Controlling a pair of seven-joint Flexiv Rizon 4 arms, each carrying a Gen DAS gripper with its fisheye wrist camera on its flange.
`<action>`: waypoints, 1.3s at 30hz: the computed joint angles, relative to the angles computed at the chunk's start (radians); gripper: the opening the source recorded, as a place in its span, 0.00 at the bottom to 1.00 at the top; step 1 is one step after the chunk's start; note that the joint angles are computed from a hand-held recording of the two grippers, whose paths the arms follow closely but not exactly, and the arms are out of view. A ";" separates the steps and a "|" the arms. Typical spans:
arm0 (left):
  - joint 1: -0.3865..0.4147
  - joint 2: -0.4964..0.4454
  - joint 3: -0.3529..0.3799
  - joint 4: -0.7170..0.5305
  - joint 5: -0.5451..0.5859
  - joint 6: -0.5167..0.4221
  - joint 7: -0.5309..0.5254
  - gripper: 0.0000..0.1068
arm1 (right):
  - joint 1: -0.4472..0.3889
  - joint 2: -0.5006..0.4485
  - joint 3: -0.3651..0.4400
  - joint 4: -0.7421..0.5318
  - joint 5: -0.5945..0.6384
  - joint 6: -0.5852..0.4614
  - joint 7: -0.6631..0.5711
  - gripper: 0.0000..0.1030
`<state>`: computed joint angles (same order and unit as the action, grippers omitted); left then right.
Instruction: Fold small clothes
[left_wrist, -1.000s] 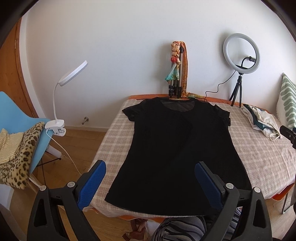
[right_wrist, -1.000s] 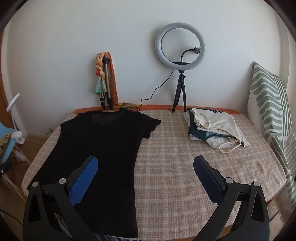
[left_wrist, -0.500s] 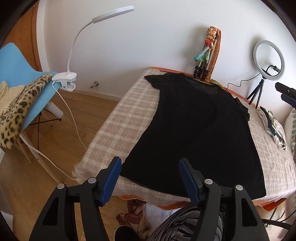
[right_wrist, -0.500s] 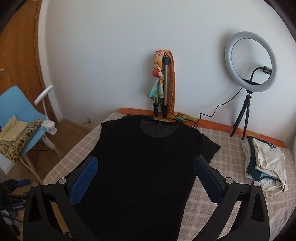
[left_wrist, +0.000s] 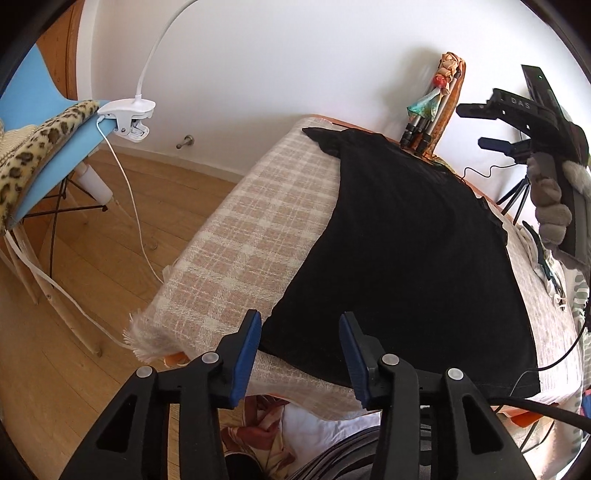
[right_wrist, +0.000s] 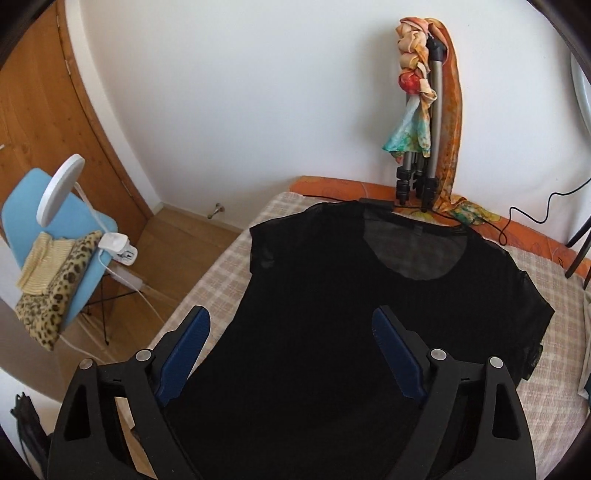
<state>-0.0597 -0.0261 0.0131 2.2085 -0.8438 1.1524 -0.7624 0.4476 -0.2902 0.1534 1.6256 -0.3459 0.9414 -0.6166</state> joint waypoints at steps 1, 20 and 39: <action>-0.003 -0.006 -0.005 0.001 -0.034 0.010 0.026 0.40 | -0.002 -0.035 0.006 -0.042 0.021 -0.010 -0.027 0.80; 0.030 -0.084 -0.023 -0.042 -0.245 -0.112 0.228 0.32 | 0.058 -0.583 -0.033 -0.798 0.207 -0.409 -0.236 0.65; 0.024 -0.104 -0.039 -0.039 -0.242 -0.126 0.256 0.01 | 0.095 -0.826 -0.091 -1.184 0.208 -0.681 -0.335 0.49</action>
<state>-0.0360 -0.1301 -0.0256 2.1695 -1.0855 1.0266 -0.5061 0.5425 -1.1157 0.0628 0.4413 -0.1374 0.2601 -0.9518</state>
